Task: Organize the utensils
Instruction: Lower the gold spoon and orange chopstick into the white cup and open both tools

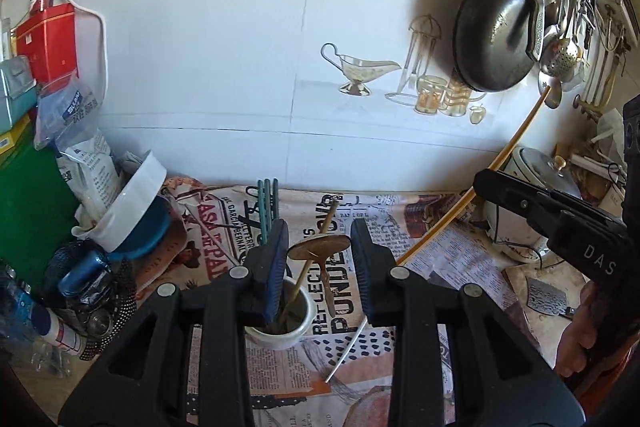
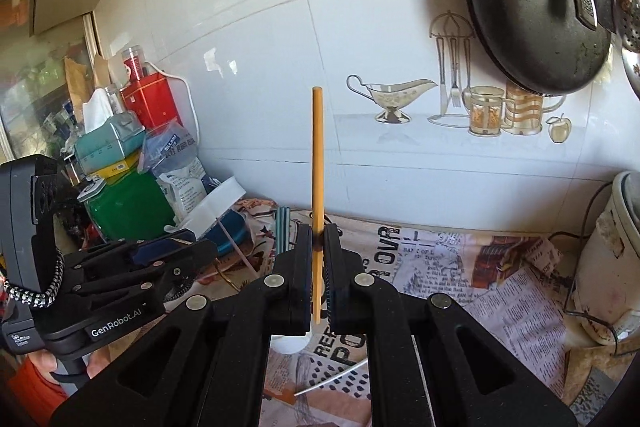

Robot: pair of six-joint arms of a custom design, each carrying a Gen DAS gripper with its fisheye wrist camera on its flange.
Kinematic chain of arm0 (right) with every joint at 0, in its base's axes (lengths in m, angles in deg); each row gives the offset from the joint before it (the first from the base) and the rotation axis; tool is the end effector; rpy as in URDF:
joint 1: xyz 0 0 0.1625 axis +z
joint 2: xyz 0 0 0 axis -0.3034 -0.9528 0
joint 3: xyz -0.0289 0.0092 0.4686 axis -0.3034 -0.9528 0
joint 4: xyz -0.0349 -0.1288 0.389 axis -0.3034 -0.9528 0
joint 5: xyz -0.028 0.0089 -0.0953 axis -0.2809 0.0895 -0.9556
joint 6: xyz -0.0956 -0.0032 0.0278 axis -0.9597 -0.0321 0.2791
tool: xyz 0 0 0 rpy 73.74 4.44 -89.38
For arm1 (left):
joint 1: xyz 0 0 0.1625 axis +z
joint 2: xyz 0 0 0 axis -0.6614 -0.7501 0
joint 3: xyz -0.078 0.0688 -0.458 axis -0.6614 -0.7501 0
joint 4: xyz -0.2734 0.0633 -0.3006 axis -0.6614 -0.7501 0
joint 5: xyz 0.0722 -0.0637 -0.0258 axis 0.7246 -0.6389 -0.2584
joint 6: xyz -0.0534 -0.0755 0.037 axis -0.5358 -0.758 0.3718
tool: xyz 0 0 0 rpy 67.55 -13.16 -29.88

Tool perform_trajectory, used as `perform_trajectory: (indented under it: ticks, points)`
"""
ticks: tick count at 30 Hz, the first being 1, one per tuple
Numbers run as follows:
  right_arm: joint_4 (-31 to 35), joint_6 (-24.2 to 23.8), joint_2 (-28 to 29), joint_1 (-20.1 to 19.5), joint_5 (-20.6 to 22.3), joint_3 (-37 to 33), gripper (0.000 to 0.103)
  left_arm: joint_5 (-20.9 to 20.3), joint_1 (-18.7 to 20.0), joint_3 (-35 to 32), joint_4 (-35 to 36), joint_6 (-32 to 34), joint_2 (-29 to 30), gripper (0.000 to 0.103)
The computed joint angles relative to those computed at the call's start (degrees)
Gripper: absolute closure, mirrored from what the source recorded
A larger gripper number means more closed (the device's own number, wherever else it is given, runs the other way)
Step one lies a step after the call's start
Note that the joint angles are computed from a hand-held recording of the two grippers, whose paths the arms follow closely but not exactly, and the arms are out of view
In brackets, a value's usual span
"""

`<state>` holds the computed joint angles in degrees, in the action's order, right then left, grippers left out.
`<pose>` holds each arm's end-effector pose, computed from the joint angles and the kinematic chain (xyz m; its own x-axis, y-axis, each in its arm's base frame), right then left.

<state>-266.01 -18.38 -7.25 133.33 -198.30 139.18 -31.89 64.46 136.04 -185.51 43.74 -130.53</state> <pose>0.2315 -0.3125 0.4247 -0.8429 -0.0046 0.5381 -0.4814 0.4532 -0.7503 -0.4907 -0.4166 0.1637 -0.6830 0.5605 -0.4684 0.7297 0.5531 -0.4021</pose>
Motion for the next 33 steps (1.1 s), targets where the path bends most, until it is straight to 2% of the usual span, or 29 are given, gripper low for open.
perform_trajectory:
  ticks: [7,15,23,27,33]
  points:
    - [0.44,0.73,3.70,-0.73,2.96,-1.22,0.098,2.05,1.76,0.60,1.36,-0.11,-1.59,0.072]
    - [2.74,2.83,7.19,-3.37,4.99,-1.63,0.098,2.76,4.34,0.82,2.71,-0.27,-1.11,0.072]
    - [6.31,5.55,9.88,-6.56,5.44,-1.74,0.098,-0.37,7.40,0.75,4.81,-1.29,0.44,0.072]
    - [7.77,6.86,11.21,-7.04,4.76,-1.93,0.098,-2.55,8.45,0.72,6.08,-1.92,0.90,0.072]
    - [9.94,8.84,12.62,-7.93,4.41,-2.84,0.098,-3.59,9.29,0.25,7.92,-2.13,1.50,0.072]
